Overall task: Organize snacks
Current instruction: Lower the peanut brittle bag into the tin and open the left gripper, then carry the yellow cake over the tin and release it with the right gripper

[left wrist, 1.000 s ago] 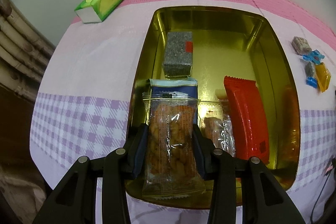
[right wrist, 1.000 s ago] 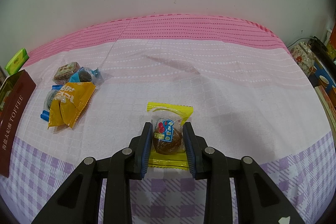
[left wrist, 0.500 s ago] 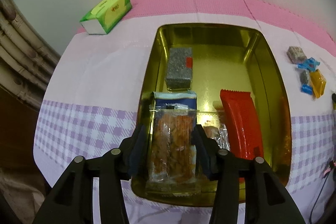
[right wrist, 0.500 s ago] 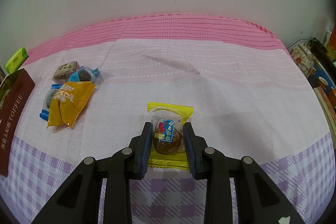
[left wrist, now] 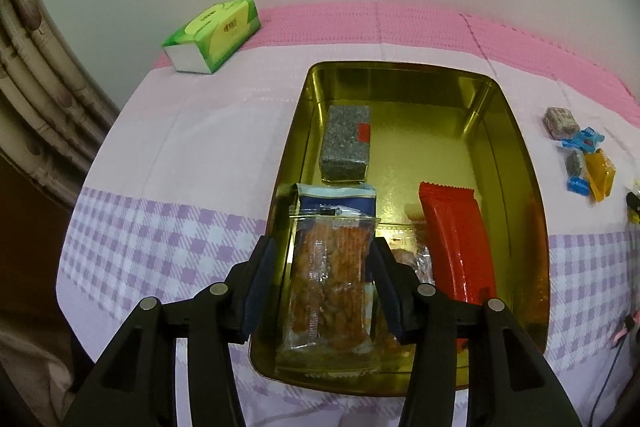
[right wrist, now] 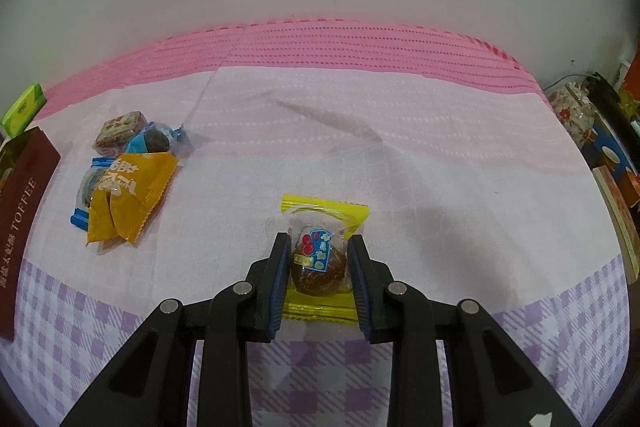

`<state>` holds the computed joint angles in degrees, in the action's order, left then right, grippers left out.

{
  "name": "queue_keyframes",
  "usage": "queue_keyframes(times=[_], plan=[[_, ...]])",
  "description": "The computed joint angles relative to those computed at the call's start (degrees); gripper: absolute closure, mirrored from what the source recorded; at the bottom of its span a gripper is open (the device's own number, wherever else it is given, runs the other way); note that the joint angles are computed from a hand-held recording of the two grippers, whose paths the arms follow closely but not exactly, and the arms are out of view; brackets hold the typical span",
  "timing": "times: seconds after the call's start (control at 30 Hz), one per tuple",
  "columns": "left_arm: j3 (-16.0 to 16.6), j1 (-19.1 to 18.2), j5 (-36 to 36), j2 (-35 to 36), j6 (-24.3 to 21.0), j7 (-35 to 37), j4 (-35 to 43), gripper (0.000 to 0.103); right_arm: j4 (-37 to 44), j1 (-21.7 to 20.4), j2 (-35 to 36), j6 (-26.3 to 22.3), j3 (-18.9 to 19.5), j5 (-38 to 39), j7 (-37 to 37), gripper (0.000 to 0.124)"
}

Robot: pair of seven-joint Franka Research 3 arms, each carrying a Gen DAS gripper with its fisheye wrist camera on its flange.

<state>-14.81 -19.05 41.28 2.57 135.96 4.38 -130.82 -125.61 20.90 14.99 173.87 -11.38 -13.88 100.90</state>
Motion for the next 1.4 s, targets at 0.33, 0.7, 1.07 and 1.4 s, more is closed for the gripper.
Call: queue_keyframes(times=[0.33, 0.7, 1.07, 1.4], plan=[[-0.4, -0.3, 3.3, -1.4, 0.4, -3.6, -1.4, 0.047, 1.9, 1.3, -0.5, -3.3, -0.5, -5.8, 4.3, 0.099], [-1.5, -0.3, 10.1, -4.4, 0.3, -8.6, -2.9, 0.046, 3.6, -2.5, -2.7, -3.5, 8.7, 2.0, -4.4, 0.099], [-2.1, 1.3, 11.5, -9.4, -2.6, -15.6, -7.0, 0.046, 8.3, -3.0, -1.1, -5.3, 19.3, 22.0, -24.4, 0.099], [-1.7, 3.1, 8.3, -11.4, -1.7, -17.9, -10.5, 0.047, 13.7, 4.3, 3.6, -6.3, 19.6, 25.8, -29.8, 0.099]])
